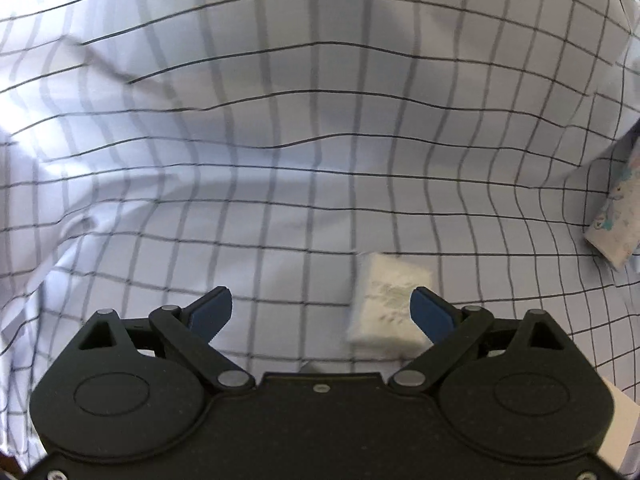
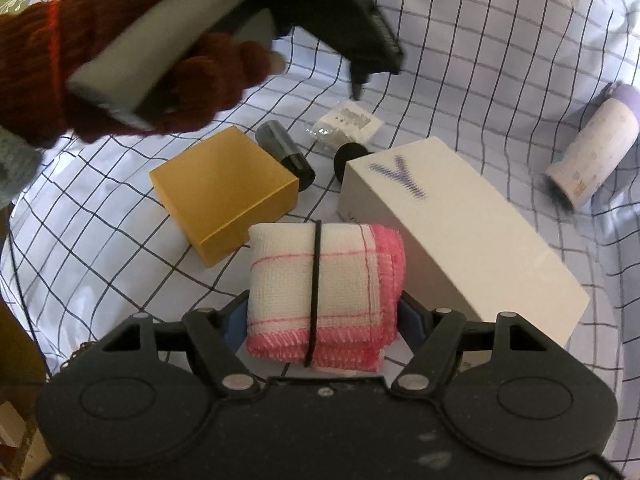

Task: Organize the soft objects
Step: 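Grasp the white-pink towel bundle with the right gripper while the left gripper grasps the white sachet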

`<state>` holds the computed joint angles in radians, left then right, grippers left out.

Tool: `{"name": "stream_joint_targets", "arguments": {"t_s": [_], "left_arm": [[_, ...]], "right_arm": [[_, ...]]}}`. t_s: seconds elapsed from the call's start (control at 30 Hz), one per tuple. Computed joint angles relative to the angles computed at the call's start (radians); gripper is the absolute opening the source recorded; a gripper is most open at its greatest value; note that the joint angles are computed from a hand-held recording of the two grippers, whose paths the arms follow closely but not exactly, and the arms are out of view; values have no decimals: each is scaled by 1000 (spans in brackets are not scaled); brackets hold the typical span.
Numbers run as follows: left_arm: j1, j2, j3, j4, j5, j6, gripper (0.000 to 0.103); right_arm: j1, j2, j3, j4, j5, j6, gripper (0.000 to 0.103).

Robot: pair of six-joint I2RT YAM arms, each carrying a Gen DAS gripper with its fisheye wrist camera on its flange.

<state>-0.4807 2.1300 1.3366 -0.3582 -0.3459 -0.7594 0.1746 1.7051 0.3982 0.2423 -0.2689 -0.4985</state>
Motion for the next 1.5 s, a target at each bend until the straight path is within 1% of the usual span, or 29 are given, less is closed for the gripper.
{"name": "stream_joint_targets", "arguments": {"t_s": [0.17, 0.27, 0.3, 0.37, 0.43, 0.5, 0.53, 0.57, 0.6, 0.63, 0.67, 0.77, 0.93, 0.97, 1.03, 1.2, 1.23, 1.27, 1.3, 1.33, 1.37, 1.4, 1.43, 1.47, 1.5], "left_arm": [[-21, 107, 136, -63, -25, 50, 93], [-27, 171, 208, -118, -28, 74, 93], [-28, 189, 226, -133, -29, 75, 95], [-21, 204, 226, -119, -6, 82, 98], [-11, 214, 227, -109, 17, 87, 100], [-7, 230, 242, -110, 32, 100, 101], [-9, 237, 245, -106, 40, 103, 101], [-8, 244, 247, -102, 51, 109, 101], [-7, 259, 262, -106, 61, 111, 101], [-1, 264, 258, -96, 73, 108, 101], [7, 265, 249, -82, 87, 111, 101], [26, 264, 226, -51, 116, 130, 100], [44, 267, 204, -18, 125, 158, 100], [41, 280, 230, -31, 122, 157, 100], [39, 283, 233, -31, 124, 164, 100], [52, 296, 265, -62, 161, 210, 100], [56, 297, 270, -68, 168, 218, 100], [61, 293, 277, -78, 173, 227, 100], [64, 293, 275, -75, 177, 231, 99], [69, 288, 271, -71, 181, 236, 99], [70, 284, 266, -68, 181, 239, 98], [71, 271, 251, -60, 179, 243, 93], [69, 260, 235, -48, 174, 245, 90], [66, 243, 215, -36, 174, 251, 79], [64, 229, 200, -24, 173, 260, 66]], "right_arm": [[22, 62, 53, -43, 19, 51, 70], [43, 110, 94, -82, 45, 81, 71], [43, 119, 97, -79, 44, 87, 72], [43, 125, 101, -76, 41, 88, 73], [46, 133, 114, -89, 42, 98, 77], [48, 148, 132, -103, 40, 104, 84], [49, 154, 139, -110, 37, 105, 86], [45, 166, 155, -123, 29, 103, 90], [43, 173, 164, -132, 19, 102, 98], [36, 184, 177, -148, -3, 98, 103], [26, 197, 193, -172, -31, 95, 103], [13, 209, 205, -174, -50, 101, 103], [16, 209, 200, -172, -38, 83, 103], [16, 210, 201, -170, -38, 84, 103], [25, 210, 202, -176, -32, 83, 103], [32, 253, 305, -297, -35, 79, 103], [31, 261, 327, -322, -40, 91, 101], [33, 269, 346, -333, -41, 98, 94], [39, 269, 356, -340, -32, 103, 85], [47, 265, 362, -343, -23, 104, 80], [56, 263, 366, -339, -8, 111, 72], [65, 265, 375, -339, 5, 123, 65], [69, 267, 384, -343, 9, 127, 63], [71, 269, 394, -352, 5, 127, 60], [69, 271, 404, -364, -3, 128, 56]]}}
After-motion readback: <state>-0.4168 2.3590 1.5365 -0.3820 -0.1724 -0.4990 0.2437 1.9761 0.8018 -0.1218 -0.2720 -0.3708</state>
